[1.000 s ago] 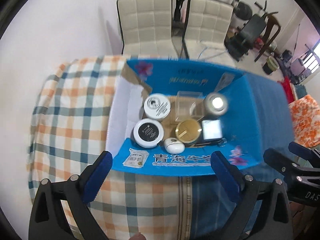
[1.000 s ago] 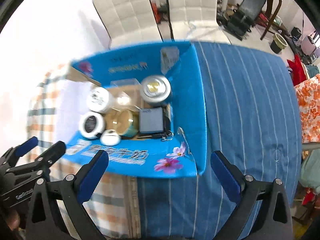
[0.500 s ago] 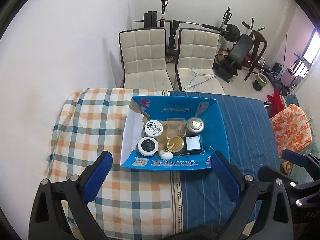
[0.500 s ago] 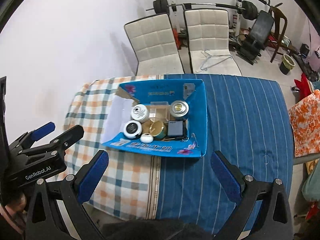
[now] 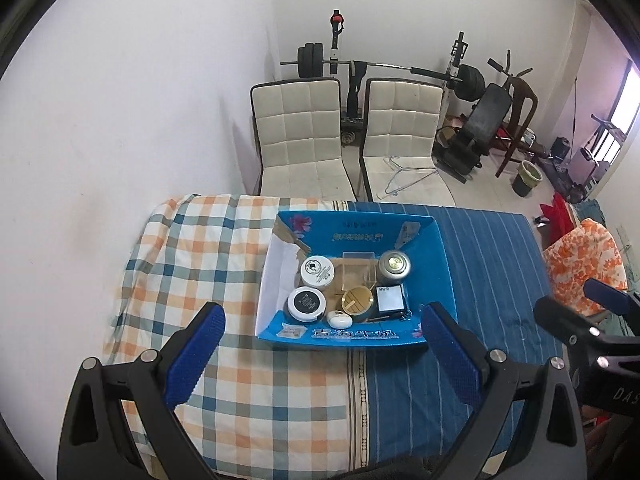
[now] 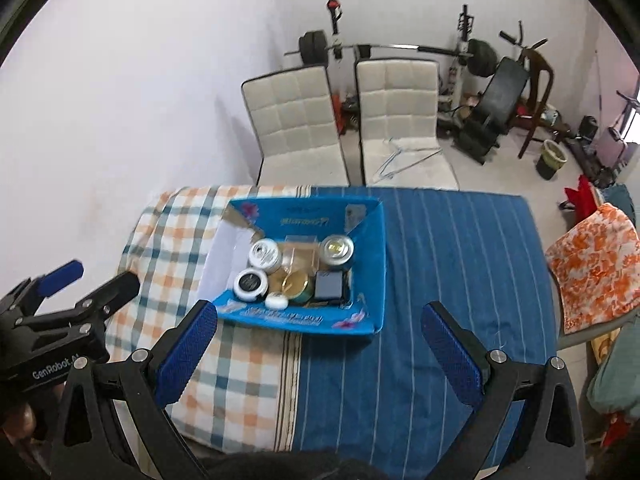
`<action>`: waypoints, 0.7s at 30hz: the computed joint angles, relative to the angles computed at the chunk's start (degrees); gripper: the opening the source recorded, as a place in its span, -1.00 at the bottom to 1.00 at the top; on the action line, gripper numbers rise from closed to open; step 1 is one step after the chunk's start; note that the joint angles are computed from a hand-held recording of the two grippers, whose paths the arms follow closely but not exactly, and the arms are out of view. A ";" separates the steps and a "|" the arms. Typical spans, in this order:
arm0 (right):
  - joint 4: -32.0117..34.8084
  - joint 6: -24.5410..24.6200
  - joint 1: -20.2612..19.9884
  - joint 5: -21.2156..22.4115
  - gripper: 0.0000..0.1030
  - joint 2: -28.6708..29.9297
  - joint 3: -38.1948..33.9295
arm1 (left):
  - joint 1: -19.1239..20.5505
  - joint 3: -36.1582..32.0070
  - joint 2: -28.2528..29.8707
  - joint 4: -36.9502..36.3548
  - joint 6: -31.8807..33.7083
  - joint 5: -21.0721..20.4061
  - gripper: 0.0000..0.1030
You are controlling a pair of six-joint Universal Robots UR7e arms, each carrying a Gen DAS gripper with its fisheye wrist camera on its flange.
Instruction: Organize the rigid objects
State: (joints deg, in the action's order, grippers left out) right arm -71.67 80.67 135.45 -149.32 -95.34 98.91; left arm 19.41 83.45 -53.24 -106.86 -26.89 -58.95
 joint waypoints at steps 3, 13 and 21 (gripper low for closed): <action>1.38 1.25 -0.26 -1.09 1.00 0.26 -0.63 | -0.01 0.05 0.16 -0.55 0.14 0.35 0.95; 2.74 2.25 -0.93 -1.83 1.00 0.33 -0.69 | -0.15 -0.22 0.45 -0.57 0.15 1.08 0.95; 2.80 2.24 -0.91 -1.64 1.00 0.08 -0.59 | -0.13 -0.30 0.52 -0.44 0.15 1.13 0.95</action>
State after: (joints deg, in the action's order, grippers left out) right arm -68.87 82.91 134.54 -150.96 -95.26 98.32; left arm 19.27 83.14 -52.73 -107.30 -26.74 -57.83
